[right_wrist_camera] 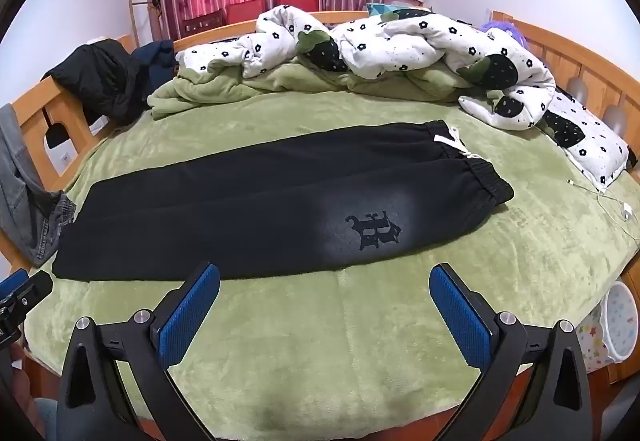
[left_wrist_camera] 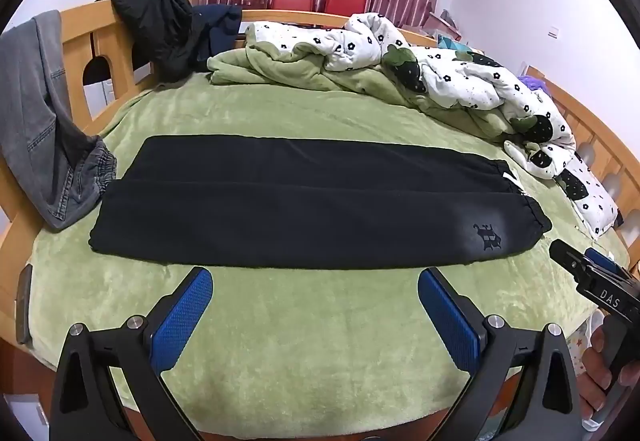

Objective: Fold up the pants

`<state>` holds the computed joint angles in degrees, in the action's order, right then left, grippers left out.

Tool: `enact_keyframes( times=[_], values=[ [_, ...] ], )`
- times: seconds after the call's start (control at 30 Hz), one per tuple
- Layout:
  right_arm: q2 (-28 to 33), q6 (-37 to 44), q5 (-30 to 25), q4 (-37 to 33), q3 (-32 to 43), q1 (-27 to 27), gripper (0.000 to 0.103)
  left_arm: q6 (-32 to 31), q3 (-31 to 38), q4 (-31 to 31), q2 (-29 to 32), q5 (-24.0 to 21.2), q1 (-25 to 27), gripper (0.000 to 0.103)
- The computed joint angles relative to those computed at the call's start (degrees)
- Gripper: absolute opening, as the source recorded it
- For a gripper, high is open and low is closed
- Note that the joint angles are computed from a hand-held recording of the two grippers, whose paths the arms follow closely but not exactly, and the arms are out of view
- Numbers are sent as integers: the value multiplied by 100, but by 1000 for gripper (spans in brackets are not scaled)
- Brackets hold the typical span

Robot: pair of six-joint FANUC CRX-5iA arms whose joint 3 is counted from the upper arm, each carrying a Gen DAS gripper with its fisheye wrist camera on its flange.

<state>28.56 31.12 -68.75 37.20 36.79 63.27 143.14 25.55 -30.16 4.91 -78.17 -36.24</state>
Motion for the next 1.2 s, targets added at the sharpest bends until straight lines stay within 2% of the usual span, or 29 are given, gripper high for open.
enact_keyframes(
  times=[0.07, 0.1, 0.13, 0.33, 0.7, 1.2],
  values=[
    [-34, -15, 56, 14, -56, 4, 103, -12, -27, 28, -10, 69, 45, 103],
    [-43, -19, 55, 34, -71, 7, 103, 59, -185, -108, -148, 279, -30, 103],
    [-57, -27, 58, 57, -96, 10, 103, 90, -235, -237, -157, 286, -130, 103],
    [-43, 11, 61, 102, -98, 45, 103, 87, 20, -311, -13, 35, -234, 103],
    [28, 176, -5, 23, 31, 30, 103, 154, -223, -142, -169, 167, -115, 103],
    [21, 194, -11, 17, 40, 24, 103, 64, -174, -116, -142, 166, -83, 103]
  ],
)
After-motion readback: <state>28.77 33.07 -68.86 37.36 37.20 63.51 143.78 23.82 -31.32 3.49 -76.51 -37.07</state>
